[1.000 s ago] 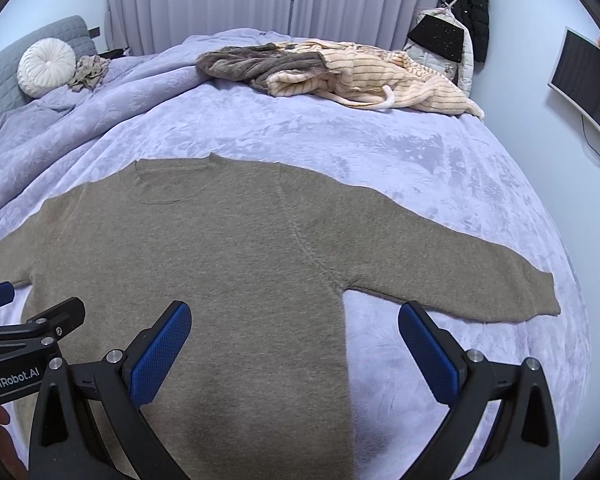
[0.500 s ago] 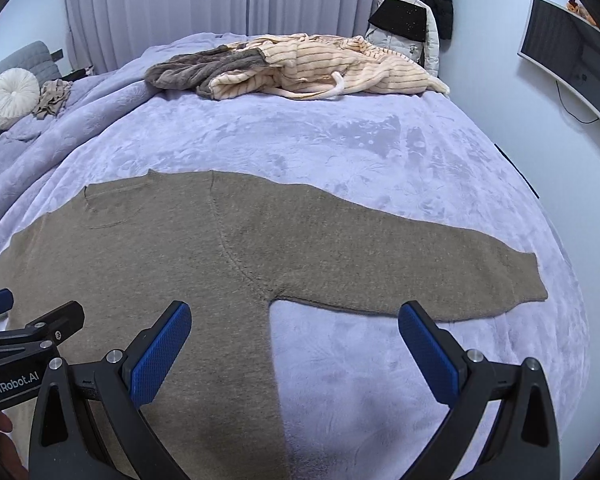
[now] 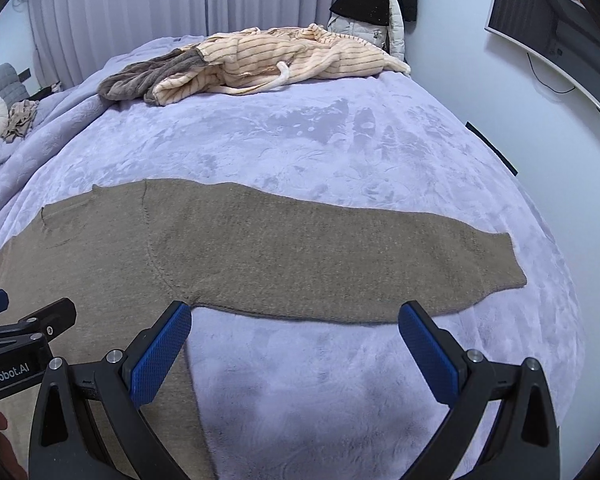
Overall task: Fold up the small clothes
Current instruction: 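Move the right gripper over the sweater toward the sleeve cuff, then grasp the sweater sleeve cuff with the right gripper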
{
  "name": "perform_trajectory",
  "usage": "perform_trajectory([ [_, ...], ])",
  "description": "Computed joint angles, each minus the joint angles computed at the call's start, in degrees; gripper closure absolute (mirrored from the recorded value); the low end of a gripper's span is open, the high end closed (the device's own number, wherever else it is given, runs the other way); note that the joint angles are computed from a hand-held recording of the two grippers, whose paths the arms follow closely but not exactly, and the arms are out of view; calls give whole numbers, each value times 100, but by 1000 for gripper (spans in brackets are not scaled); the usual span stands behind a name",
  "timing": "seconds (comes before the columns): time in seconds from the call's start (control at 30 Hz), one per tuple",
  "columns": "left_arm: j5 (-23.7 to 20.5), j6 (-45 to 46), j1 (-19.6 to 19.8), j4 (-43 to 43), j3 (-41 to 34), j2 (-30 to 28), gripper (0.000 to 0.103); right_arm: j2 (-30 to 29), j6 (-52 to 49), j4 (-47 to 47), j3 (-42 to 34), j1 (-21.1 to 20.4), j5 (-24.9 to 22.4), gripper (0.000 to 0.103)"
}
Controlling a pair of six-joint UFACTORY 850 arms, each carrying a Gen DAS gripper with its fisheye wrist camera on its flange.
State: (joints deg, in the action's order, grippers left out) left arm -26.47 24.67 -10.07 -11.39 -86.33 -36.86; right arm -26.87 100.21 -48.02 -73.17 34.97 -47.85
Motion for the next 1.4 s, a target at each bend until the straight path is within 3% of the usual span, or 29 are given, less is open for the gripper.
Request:
perform_trajectory([
  [0.67,-364,-1286,-894,1309,-1126,-1075,0,824,873,270,1921,-1105,626,0],
  [0.87,-532,-1521,-973,1491,-1488,-1408,0,1170,2072,-521,2652,-1725,1740,0],
  [0.93,-569,-1573,-974,1514,-1562,-1486,0,1128,2470,-1027,2656,-1826,1834,0],
  [1.0,-619,-1579,-959,1461,-1653,-1561,0,1100,3024,-1780,2655,-1927,1974,14],
  [1.03,-648,-1576,-945,1414,-1710,-1598,0,1076,3054,-1928,2620,-1971,2027,36],
  [1.07,-675,-1597,-930,1376,-1763,-1629,0,1054,3002,-1982,2575,-2016,2094,66],
  [1.13,-687,-1628,-906,1328,-1830,-1667,0,1166,3429,-2483,2640,-2091,2392,88],
  [1.27,-960,-1661,-991,1769,-2119,-1949,0,1372,3693,-2750,2660,-1760,1736,92],
  [1.4,-967,-1309,-882,1357,-1977,-1719,0,1321,2773,-2074,2325,-1441,995,92],
])
